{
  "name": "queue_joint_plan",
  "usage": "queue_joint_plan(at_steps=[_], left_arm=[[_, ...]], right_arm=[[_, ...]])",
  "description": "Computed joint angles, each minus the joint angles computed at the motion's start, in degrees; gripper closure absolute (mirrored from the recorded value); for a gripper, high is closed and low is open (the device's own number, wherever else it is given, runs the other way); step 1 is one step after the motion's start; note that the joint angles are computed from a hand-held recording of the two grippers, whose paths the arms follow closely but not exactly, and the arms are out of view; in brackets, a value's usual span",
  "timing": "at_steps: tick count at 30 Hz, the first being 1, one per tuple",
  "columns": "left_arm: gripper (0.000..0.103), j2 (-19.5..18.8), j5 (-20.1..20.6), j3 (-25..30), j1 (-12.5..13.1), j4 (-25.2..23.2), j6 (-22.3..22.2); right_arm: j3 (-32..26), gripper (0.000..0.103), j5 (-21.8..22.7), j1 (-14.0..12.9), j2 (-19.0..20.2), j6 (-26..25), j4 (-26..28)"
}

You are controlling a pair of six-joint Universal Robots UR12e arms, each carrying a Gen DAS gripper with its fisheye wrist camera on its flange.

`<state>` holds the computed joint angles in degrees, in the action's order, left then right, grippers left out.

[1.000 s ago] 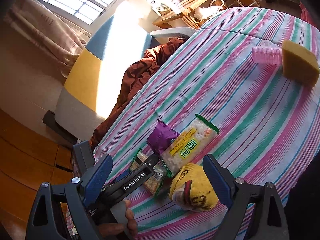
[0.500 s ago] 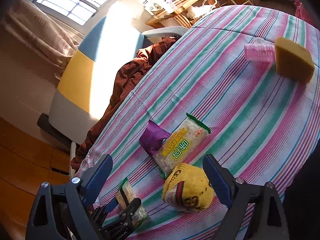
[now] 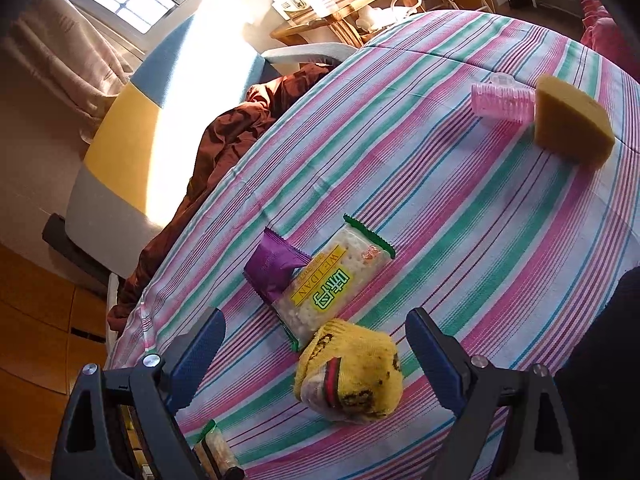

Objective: Organize objects
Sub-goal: 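Grasp the cracker packet with the left tool, then lift the cracker packet with the left tool while the right tool grasps the yellow sock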

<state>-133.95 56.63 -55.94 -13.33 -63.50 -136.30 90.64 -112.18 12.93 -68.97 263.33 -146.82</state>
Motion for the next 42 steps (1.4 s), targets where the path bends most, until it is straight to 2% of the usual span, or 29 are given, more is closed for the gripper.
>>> queue_joint_plan(at_steps=[6, 8, 10, 13, 15, 17, 19, 23, 26, 29, 42], left_arm=[[0.025, -0.3, 0.8, 1.0, -0.3, -1.8, -2.2], [0.016, -0.2, 2.7, 1.2, -0.9, -2.1, -2.2], [0.011, 0.2, 5.9, 0.3, -1.8, -0.1, -3.3], [0.014, 1.5, 10.3, -3.2, -2.8, 6.8, -4.2], [0.027, 2.1, 9.4, -4.8, -2.5, 9.8, -4.9], [0.04, 2.1, 8.4, -4.9, -1.9, 10.3, -5.3], [0.044, 2.0, 6.7, -4.8, -1.3, 9.8, -4.7], [0.044, 2.3, 4.3, -5.6, -0.5, 10.0, -2.5], [0.044, 2.2, 3.3, -5.7, -0.2, 10.0, -2.4], [0.043, 2.3, 3.0, -6.0, -0.2, 10.5, -2.3], [0.043, 2.4, 2.1, -6.6, 0.0, 11.3, -2.7]], right_arm=[[-0.7, 0.01, 0.4, 0.0, 0.2, -0.5, 1.7], [-0.7, 0.01, 0.4, 0.0, 0.2, -0.6, 1.9], [-0.7, 0.01, 0.3, 0.0, 0.2, -0.5, 1.7], [-0.3, 0.01, 0.8, -0.1, 0.1, -0.3, 0.9], [-0.3, 0.01, 1.1, -0.2, 0.1, -0.3, 0.9], [-0.5, 0.01, 1.6, -0.3, 0.2, -0.5, 1.2], [-0.9, 0.01, 2.4, -0.5, 0.3, -0.5, 2.7], [-2.7, 0.01, 5.2, -1.0, 1.0, -0.5, 8.2], [-4.4, 0.01, 8.0, -1.5, 1.8, -1.6, 12.8], [-5.9, 0.01, 8.8, -1.5, 2.5, -3.3, 16.1], [-7.7, 0.01, 11.1, -1.7, 3.5, -6.1, 19.0]])
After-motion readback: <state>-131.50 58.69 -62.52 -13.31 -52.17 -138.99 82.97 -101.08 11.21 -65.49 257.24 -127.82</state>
